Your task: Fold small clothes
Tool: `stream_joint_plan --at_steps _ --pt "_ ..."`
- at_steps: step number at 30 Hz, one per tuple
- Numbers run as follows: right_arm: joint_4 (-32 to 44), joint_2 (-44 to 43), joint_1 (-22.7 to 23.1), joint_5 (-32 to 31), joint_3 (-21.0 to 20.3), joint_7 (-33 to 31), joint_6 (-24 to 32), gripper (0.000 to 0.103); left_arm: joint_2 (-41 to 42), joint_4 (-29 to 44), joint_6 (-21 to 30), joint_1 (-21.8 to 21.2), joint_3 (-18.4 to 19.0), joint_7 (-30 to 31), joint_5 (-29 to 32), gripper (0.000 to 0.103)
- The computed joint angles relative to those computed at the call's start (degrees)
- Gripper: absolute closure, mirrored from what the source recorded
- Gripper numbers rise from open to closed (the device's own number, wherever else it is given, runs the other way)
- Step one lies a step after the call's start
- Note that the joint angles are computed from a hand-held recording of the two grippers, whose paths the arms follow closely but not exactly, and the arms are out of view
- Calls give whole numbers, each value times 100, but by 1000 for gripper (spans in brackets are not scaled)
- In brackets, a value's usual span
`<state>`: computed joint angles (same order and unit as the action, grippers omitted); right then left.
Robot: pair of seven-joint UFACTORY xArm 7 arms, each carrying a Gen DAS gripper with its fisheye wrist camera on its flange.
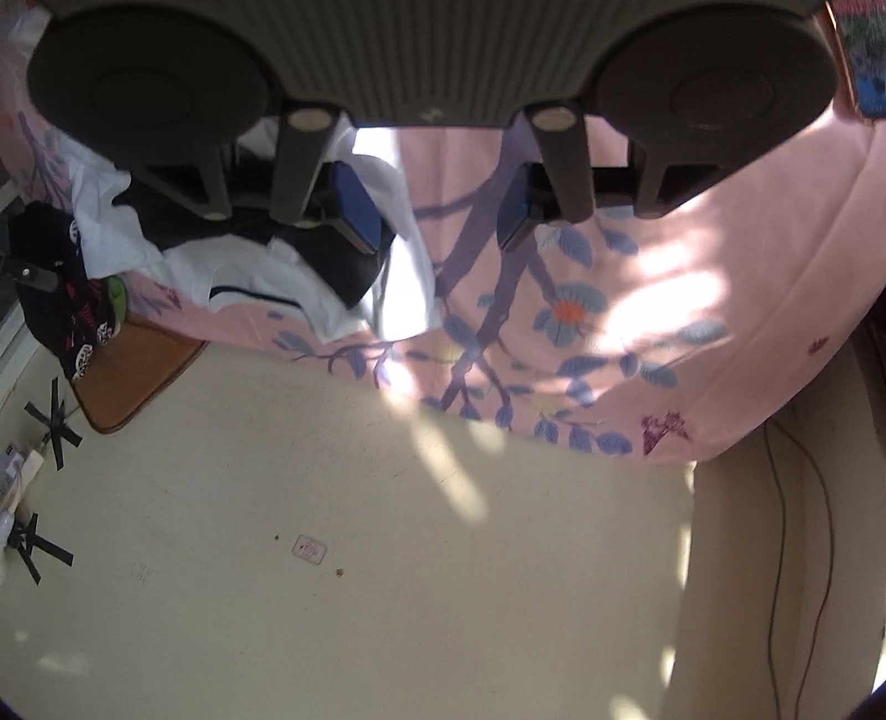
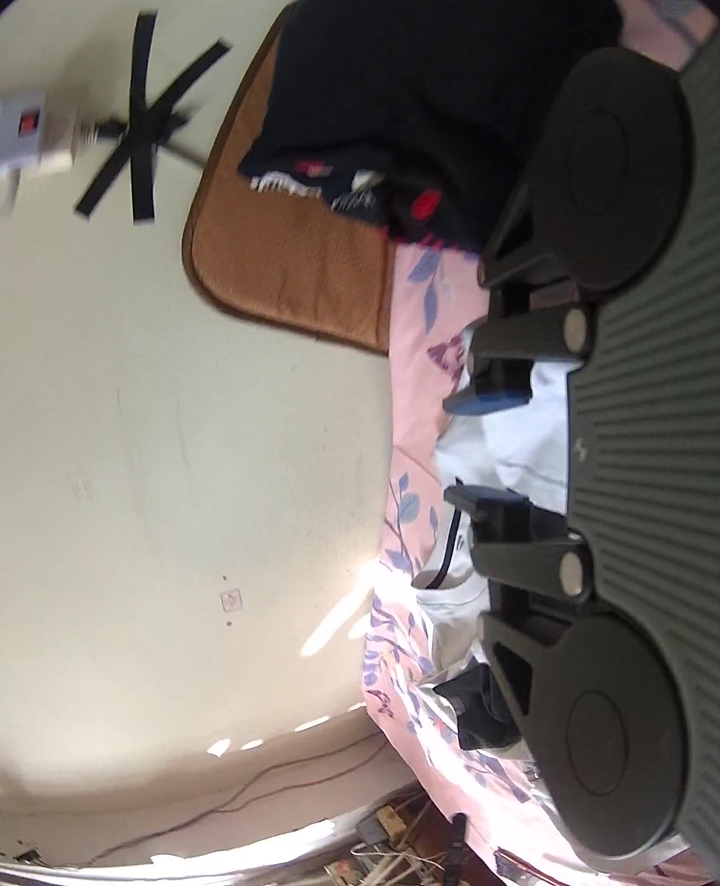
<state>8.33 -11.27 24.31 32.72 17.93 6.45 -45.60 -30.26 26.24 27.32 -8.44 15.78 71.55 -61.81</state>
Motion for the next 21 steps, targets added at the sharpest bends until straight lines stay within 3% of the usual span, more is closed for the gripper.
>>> stream_joint_plan --at_steps 1,4,6,8,10,12,14,15,16,17,18,20,21 --pt "340 242 -149 -334 -205 -118 299 48 234 218 -149 -251 -110 118 -220 55" --pt "1371 1092 -455 -992 -625 -247 1111 47 1390 1087 -481 -716 -574 308 -654 55" --pt "1938 1589 -526 -1197 -821 -357 1573 46 2285 1726 -730 -809 -944 244 -724 54" --pt "2375 2008 -646 -1576 -942 -153 1991 42 3184 2411 -900 -857 -1297 -80 -524 53" --pt "2594 2270 -991 -2383 -875 400 2236 42 3920 2945 -1101 -913 -1525 -651 20 41" --pt "2809 2478 -897 -2536 -1036 398 2437 42 4425 3216 -1443 -1010 -1613 -1203 538 39" --pt "2917 2598 -719 -2519 -1215 280 2446 42 4822 3480 -1375 -1123 -1464 -1758 1001 53" --pt "2927 2609 -745 -2621 -1222 252 2408 43 4877 3492 -1440 -893 -1713 -1675 905 72" --pt "2880 2580 -775 -2936 -1263 363 2311 61 4828 3447 -1459 -588 -2045 -1457 777 94" --pt "2839 2538 -971 -3105 -1066 437 2266 93 4748 3407 -1268 -460 -2136 -1479 815 94" --pt "2767 2490 -927 -3035 -1068 354 2108 95 4619 3299 -1316 -492 -2129 -1321 614 94" --pt "2590 2282 -405 -2435 -1306 -136 1916 95 4206 2967 -1418 -245 -2443 -919 267 94" --pt "2472 2119 -391 -2379 -1277 -165 1818 95 3930 2783 -1399 -75 -2606 -591 -69 94"
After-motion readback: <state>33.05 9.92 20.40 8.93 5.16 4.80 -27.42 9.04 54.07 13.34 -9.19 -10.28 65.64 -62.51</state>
